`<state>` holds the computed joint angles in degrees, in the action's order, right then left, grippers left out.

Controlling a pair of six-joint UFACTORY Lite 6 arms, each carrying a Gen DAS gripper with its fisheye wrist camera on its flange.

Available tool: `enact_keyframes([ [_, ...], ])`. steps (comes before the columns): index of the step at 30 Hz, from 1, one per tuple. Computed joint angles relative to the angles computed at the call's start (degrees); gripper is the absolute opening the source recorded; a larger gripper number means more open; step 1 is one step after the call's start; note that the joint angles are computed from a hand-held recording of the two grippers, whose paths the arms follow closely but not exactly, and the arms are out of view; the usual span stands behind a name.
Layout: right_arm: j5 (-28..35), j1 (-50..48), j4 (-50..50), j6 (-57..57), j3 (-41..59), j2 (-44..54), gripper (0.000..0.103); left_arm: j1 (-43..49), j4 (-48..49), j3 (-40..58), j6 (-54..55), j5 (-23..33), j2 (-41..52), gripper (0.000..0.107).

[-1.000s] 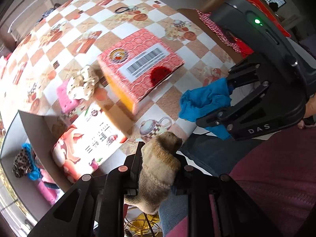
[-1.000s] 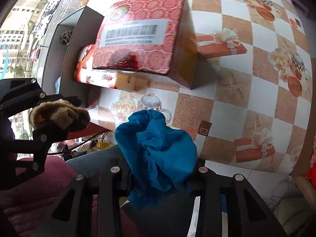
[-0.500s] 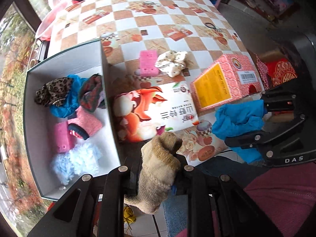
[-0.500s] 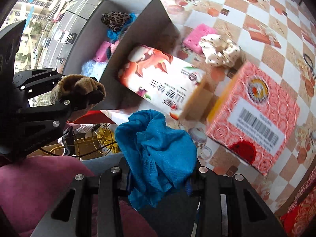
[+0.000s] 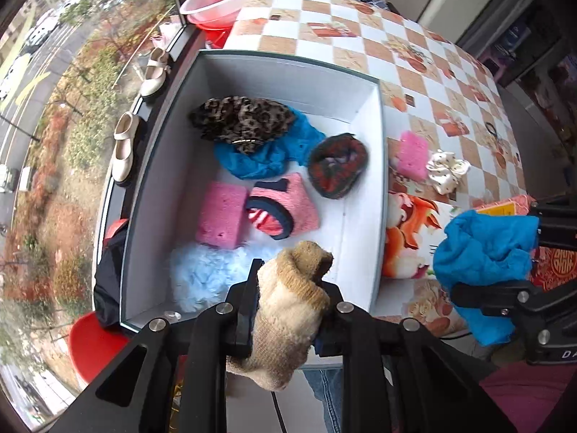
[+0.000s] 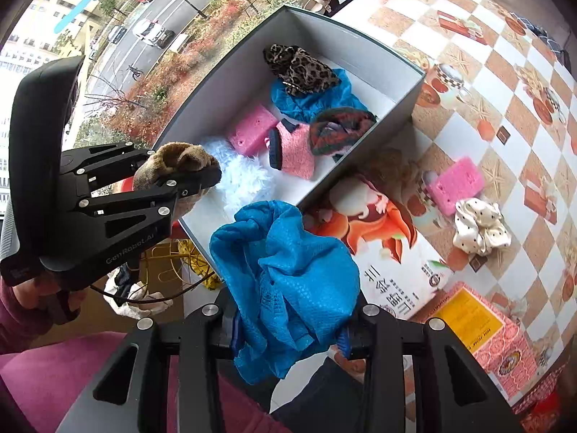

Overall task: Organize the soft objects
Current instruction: 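Carry the beige sock in the left tool over the box while the right tool carries the blue cloth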

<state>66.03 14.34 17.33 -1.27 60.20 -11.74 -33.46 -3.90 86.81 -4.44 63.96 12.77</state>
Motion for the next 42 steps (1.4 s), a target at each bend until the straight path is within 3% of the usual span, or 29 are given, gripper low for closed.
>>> enact_keyframes([
  [15,-3.2,7.0,-2.2,4.1,17.5,18.0,0.039,4.7,1.8,-7.6,-2.1,-4.6,-0.8,0.024],
  [42,-3.4,7.5,-2.2,5.6,20.4,21.8,0.039,5.2,0.6,-7.6,-0.6,-5.0,1.2,0.024],
])
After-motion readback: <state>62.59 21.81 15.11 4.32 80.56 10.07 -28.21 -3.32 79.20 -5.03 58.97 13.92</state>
